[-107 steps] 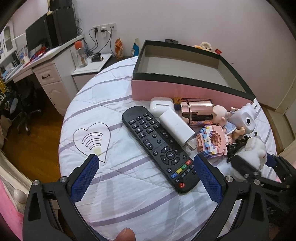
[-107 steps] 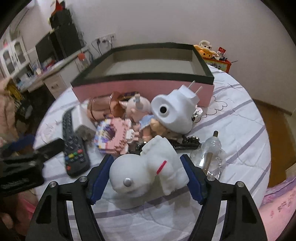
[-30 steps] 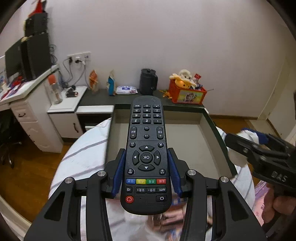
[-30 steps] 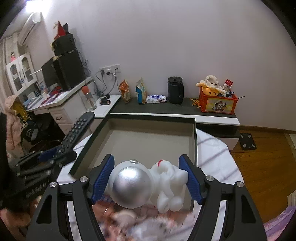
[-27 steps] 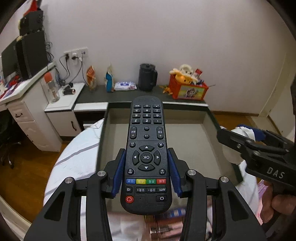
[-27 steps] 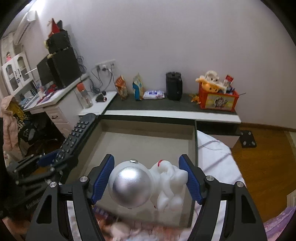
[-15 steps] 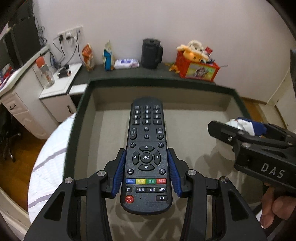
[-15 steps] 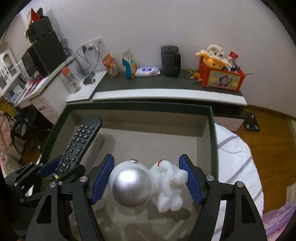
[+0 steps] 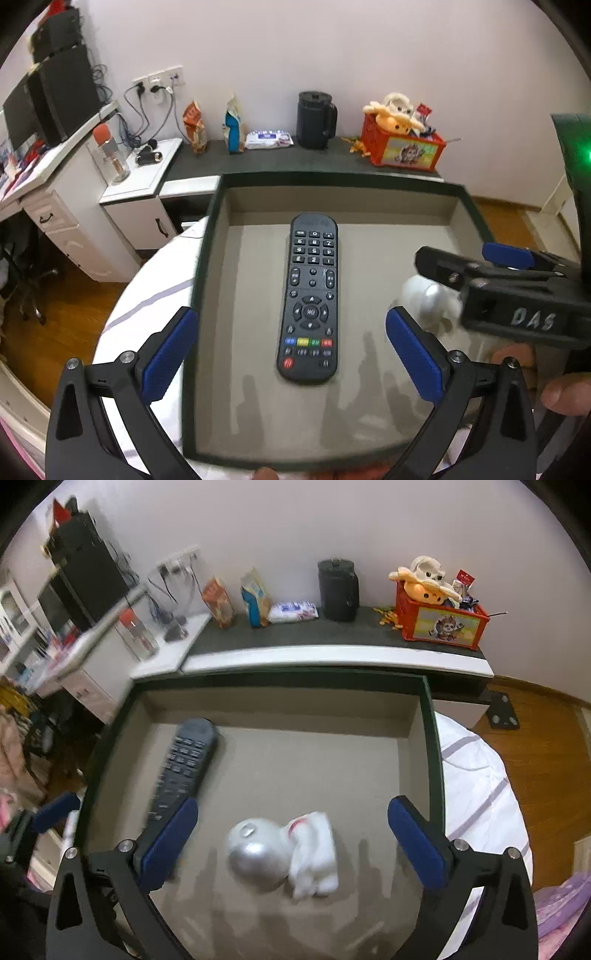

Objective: Organize rigid objects
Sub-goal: 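Carry remote and astronaut into the box and open both tools, then withdraw both tools from the box back over the table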

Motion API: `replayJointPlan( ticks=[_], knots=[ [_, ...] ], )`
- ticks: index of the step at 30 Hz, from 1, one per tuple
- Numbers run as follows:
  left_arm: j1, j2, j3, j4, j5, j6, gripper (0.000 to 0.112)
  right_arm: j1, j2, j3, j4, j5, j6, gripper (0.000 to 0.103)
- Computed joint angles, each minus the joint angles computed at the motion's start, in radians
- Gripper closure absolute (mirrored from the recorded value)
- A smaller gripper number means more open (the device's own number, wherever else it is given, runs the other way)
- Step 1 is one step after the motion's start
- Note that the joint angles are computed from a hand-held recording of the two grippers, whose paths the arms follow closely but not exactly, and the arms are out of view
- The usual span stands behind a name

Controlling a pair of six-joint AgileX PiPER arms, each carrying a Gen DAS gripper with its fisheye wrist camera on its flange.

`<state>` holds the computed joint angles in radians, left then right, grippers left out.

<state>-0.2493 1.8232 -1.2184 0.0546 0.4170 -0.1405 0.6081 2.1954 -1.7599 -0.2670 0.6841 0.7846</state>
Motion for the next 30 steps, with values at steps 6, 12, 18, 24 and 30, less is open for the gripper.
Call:
replayJointPlan(
  ticks=[6, 12, 18, 24, 30],
  knots=[
    [0.024, -0.210, 0.186, -0.065, -0.043, 0.057, 0.010, 0.072, -0.208, 0.229, -0.145, -0.089, 0.202, 0.000],
    [0.042, -0.485, 0.413, -0.106, -0.051, 0.094, 0.010, 0.265, -0.459, 0.502, -0.488, -0.051, 0.614, 0.000],
    [-0.012, -0.729, 0.580, 0.078, -0.013, -0.097, 0.010, 0.495, -0.611, 0.694, -0.674, 0.113, 0.955, 0.000],
    [-0.159, -0.939, 0.685, 0.354, 0.109, -0.443, 0.010, 0.713, -0.648, 0.769, -0.713, 0.307, 1.158, 0.000],
    [-0.358, -1.093, 0.761, 0.530, 0.278, -0.716, 0.010, 0.873, -0.609, 0.785, -0.685, 0.420, 1.284, 0.000]
  ],
)
